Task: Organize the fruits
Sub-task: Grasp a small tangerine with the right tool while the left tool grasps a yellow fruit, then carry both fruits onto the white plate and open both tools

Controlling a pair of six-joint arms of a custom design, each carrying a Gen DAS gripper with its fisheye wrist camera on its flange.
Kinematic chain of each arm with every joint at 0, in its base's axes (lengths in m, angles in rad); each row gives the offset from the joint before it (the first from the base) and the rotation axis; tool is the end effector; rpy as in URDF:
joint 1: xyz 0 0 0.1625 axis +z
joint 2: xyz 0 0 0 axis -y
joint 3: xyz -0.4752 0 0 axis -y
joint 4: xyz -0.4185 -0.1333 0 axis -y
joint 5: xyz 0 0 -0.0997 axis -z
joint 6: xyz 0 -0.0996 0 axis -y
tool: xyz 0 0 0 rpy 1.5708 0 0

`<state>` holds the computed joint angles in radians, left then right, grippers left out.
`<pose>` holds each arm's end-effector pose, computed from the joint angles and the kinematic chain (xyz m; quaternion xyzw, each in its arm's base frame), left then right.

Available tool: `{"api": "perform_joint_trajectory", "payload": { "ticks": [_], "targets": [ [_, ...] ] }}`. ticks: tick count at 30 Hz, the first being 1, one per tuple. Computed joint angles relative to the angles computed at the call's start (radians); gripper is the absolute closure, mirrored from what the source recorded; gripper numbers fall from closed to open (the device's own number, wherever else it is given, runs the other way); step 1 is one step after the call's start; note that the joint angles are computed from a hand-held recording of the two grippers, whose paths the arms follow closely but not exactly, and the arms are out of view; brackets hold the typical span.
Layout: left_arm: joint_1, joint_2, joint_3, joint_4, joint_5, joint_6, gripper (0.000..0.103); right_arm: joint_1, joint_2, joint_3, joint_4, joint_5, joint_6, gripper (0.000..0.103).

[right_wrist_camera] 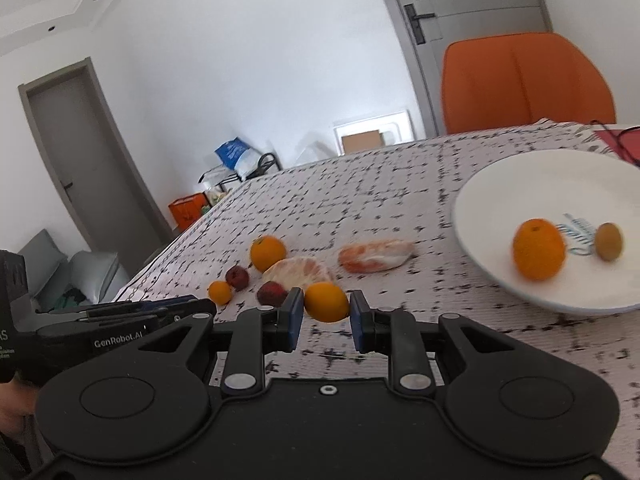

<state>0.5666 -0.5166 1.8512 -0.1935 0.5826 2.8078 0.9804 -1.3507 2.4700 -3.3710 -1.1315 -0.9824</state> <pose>-0.2578 -0.4206 -0.1010 0.1875 0.8455 -0.4346 0.2470 -0.0882 -0.4472 0.2424 0.2505 -0.8882 0.3756 0.0856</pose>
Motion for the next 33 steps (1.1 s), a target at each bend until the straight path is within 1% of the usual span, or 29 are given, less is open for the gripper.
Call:
{"api": "perform_joint_trajectory", "payload": {
  "ticks": [15, 24, 33],
  "targets": [
    [-0.012, 0.059, -0.126, 0.013, 0.067, 0.127, 0.079, -0.109, -0.069, -0.007, -0.050, 0.097, 0.061, 0.080],
    [-0.014, 0.102, -0.208, 0.037, 0.091, 0.165, 0.079, -0.161, -0.082, -0.031, -0.053, 0.133, 0.095, 0.080],
    [-0.012, 0.155, -0.307, 0.097, 0.127, 0.224, 0.079, -0.197, -0.085, -0.049, -0.058, 0.173, 0.128, 0.080]
  ]
}}
